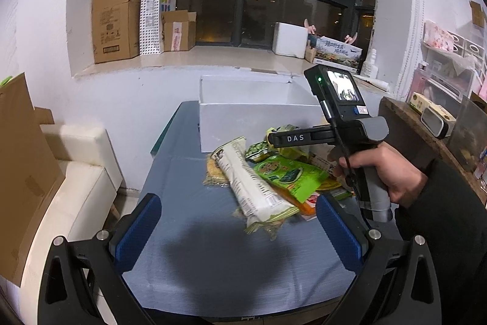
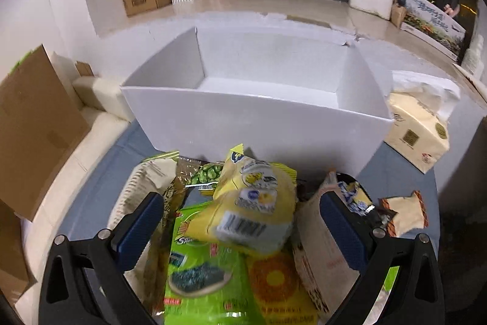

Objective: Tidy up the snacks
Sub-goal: 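Grasp the yellow chip bag with the right tool and lift it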

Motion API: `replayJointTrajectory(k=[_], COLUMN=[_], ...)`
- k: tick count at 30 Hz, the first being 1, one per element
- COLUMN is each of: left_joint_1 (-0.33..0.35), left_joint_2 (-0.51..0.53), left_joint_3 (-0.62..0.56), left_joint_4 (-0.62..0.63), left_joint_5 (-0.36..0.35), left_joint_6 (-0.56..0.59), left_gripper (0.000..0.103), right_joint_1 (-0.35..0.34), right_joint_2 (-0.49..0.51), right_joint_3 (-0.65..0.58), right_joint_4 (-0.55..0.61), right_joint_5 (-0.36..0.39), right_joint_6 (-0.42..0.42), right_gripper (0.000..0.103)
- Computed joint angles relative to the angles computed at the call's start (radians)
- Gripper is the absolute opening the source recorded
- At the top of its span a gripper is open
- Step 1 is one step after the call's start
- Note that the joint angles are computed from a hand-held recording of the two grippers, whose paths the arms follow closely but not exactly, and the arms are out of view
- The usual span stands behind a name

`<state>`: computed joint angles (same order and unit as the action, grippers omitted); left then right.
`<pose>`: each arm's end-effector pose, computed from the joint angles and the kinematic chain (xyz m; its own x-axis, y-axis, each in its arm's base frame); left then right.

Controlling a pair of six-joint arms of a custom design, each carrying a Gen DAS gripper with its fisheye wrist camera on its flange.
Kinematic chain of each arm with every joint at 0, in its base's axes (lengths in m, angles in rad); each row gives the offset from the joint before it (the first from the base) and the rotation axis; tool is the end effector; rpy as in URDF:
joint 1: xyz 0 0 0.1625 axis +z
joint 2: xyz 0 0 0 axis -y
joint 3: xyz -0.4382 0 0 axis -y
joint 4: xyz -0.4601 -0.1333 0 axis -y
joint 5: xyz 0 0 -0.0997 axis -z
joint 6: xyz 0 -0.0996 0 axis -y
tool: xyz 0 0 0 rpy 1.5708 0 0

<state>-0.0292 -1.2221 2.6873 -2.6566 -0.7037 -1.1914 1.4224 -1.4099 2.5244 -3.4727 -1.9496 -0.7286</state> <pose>-0.2730 -0.2014 0.0200 -0.7509 0.2617 -0.6063 0.6236 0.5831 -0.5207 0.0350 -0.4186 0.1873 -0.7262 -0.1689 0.6665 -0.5082 0.7847 -0.3549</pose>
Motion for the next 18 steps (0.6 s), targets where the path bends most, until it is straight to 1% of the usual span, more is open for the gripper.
replayJointTrajectory(k=[2, 3, 4, 5, 6, 8, 11, 13, 14, 16, 18], left_joint_1=[0.004, 0.008, 0.011, 0.015, 0.020, 0.028, 0.052, 0.080, 0.099, 0.153, 0.190], left_joint_2=[-0.010, -0.012, -0.015, -0.017, -0.018, -0.014, 0.004, 0.023, 0.034, 0.072, 0.105], left_joint_3=[0.009, 0.011, 0.014, 0.016, 0.016, 0.019, 0.018, 0.021, 0.018, 0.011, -0.008], left_joint_4=[0.003, 0.001, 0.000, -0.003, -0.006, -0.022, -0.062, -0.122, -0.156, -0.268, -0.310], left_joint_5=[0.000, -0.002, -0.006, -0.009, -0.013, -0.019, -0.028, -0.036, -0.044, -0.072, -0.083], left_joint_6=[-0.011, -0.014, -0.017, -0.018, -0.018, -0.017, -0.005, 0.008, 0.020, 0.075, 0.122], left_gripper=[0.103, 0.103, 0.103, 0.103, 0.103, 0.103, 0.103, 0.103, 0.103, 0.103, 0.103], right_joint_1=[-0.006, -0.009, -0.011, -0.010, -0.017, -0.035, -0.045, -0.056, -0.064, -0.082, -0.105], right_joint_2=[0.012, 0.018, 0.026, 0.051, 0.051, 0.027, -0.013, -0.060, -0.093, -0.166, -0.259], right_joint_3=[-0.013, -0.021, -0.026, -0.031, -0.026, -0.017, 0.003, 0.030, 0.048, 0.088, 0.133], right_joint_4=[0.027, 0.042, 0.051, 0.018, 0.006, 0.028, 0.035, 0.036, 0.038, 0.047, 0.079], right_joint_5=[-0.007, -0.011, -0.021, -0.052, -0.041, 0.001, 0.035, 0.077, 0.103, 0.156, 0.218], right_joint_6=[0.020, 0.028, 0.032, 0.027, 0.014, 0.007, 0.004, -0.003, -0.004, 0.000, -0.007], right_gripper=[0.100, 0.093, 0.077, 0.072, 0.067, 0.067, 0.066, 0.066, 0.066, 0.066, 0.066])
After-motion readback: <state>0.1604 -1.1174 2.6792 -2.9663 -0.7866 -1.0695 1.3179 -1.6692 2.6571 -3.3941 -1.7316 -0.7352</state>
